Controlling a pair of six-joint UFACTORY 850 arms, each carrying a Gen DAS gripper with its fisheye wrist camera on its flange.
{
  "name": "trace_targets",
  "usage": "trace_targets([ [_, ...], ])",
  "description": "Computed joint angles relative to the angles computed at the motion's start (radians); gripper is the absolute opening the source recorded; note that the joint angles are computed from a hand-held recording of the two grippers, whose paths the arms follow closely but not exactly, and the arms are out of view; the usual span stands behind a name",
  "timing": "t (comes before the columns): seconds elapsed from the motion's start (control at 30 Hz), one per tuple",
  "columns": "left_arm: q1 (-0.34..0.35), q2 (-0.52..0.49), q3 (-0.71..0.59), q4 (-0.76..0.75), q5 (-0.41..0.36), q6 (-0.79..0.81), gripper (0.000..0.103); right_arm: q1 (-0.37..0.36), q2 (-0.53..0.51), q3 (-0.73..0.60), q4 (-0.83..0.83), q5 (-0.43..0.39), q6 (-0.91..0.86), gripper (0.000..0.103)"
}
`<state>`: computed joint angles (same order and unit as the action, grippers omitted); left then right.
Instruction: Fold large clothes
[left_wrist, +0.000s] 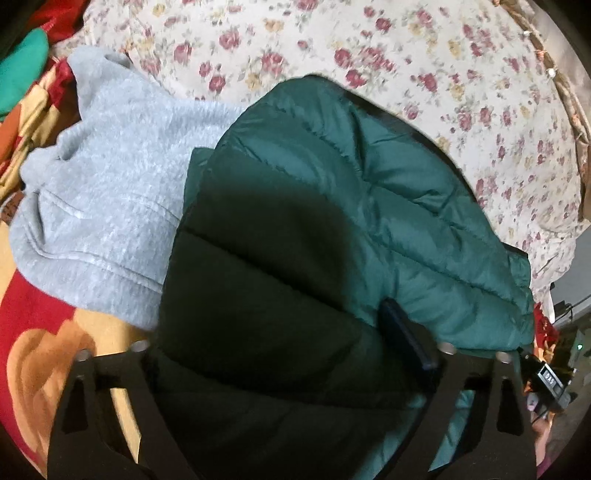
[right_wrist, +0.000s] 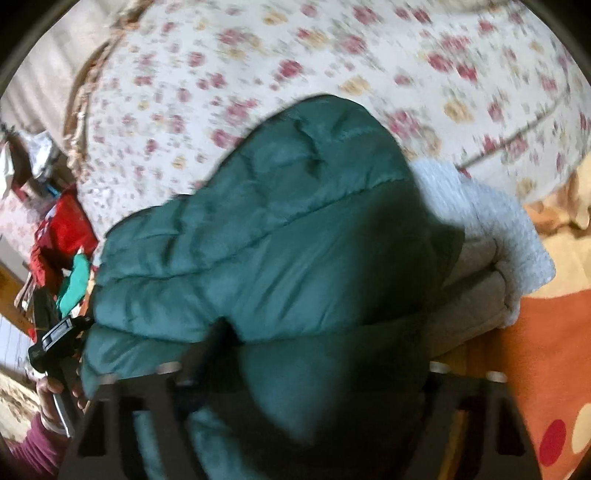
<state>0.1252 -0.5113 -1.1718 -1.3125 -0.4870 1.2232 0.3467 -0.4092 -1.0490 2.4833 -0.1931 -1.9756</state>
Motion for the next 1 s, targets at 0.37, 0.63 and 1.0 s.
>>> trace_targets([
  [0.37, 0.028, 0.134, 0.117, -0.068, -0.014, 0.134, 0.042, 0.031, 0.116, 0.079, 0.152, -0.03, -0.13, 0.039],
  [0.63, 0.071, 0.238, 0.197, -0.031, -0.08, 0.154, 0.033, 0.081, 0.232, 0.156, 0.19, -0.02, -0.171, 0.037],
  [1.0, 0.168, 0.411, 0.357, 0.047, -0.17, 0.21, 0.03, 0.126, 0.379, 0.334, 0.113, -0.044, -0.016, 0.037],
])
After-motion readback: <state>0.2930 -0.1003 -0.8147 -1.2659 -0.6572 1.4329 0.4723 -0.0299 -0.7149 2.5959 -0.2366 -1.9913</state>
